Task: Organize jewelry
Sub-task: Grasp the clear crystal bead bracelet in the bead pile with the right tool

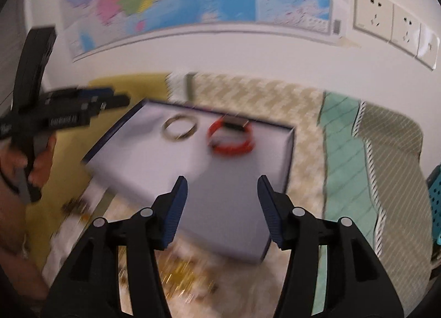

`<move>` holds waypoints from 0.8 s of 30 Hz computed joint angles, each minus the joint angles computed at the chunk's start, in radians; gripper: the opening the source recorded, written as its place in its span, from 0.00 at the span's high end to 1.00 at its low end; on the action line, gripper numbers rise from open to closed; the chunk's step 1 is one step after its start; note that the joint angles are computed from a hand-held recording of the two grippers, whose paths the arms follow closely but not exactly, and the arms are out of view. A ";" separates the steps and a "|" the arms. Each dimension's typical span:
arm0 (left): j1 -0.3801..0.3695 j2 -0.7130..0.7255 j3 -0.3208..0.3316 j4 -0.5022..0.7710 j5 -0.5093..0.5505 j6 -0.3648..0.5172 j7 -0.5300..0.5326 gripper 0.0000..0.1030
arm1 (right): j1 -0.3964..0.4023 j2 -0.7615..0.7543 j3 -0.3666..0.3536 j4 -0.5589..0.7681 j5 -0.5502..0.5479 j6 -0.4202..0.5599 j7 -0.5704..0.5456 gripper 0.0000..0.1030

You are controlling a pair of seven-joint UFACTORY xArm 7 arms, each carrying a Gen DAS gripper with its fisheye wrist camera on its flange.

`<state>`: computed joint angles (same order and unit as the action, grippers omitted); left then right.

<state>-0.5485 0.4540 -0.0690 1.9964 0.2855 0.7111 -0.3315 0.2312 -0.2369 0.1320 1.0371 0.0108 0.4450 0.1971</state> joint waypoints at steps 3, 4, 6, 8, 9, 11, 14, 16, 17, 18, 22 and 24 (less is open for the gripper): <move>-0.003 -0.132 -0.013 -0.207 0.023 -0.091 -0.020 0.35 | 0.038 -0.067 0.012 -0.082 0.023 0.007 -0.036 0.50; -0.002 -0.151 -0.020 -0.239 0.030 -0.101 -0.024 0.35 | 0.044 -0.084 0.023 -0.102 0.019 0.010 -0.032 0.51; -0.003 -0.207 -0.036 -0.334 0.052 -0.124 -0.039 0.35 | 0.073 -0.107 0.024 -0.136 0.039 0.014 -0.054 0.52; 0.009 -0.242 -0.060 -0.403 0.039 -0.139 -0.036 0.35 | 0.087 -0.114 0.027 -0.154 0.051 0.014 -0.059 0.56; 0.015 -0.259 -0.070 -0.433 0.028 -0.144 -0.039 0.35 | 0.090 -0.114 0.029 -0.160 0.051 0.016 -0.061 0.57; 0.022 -0.281 -0.081 -0.475 0.026 -0.151 -0.054 0.35 | 0.081 -0.111 0.045 -0.167 0.031 0.018 -0.040 0.62; 0.032 -0.305 -0.097 -0.521 0.013 -0.162 -0.076 0.35 | 0.085 -0.092 0.039 -0.163 0.039 -0.006 -0.030 0.63; 0.036 -0.320 -0.103 -0.548 0.015 -0.170 -0.094 0.35 | 0.090 -0.077 0.035 -0.155 0.047 -0.024 -0.030 0.63; 0.039 -0.329 -0.107 -0.561 0.011 -0.173 -0.097 0.35 | 0.094 -0.072 0.033 -0.151 0.051 -0.027 -0.034 0.63; 0.042 -0.333 -0.112 -0.569 0.000 -0.173 -0.095 0.35 | 0.097 -0.061 0.034 -0.144 0.052 -0.030 -0.036 0.63; 0.050 -0.346 -0.125 -0.589 -0.026 -0.170 -0.099 0.35 | 0.075 -0.037 0.067 -0.126 -0.021 -0.016 -0.005 0.67; 0.054 -0.353 -0.130 -0.603 -0.042 -0.172 -0.092 0.34 | 0.076 -0.042 0.065 -0.131 -0.035 -0.015 0.003 0.79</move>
<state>-0.4949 0.1005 -0.1987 1.3930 0.2436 0.5389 -0.4240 0.3068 -0.2786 0.1974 0.9057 -0.0247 0.4296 0.2004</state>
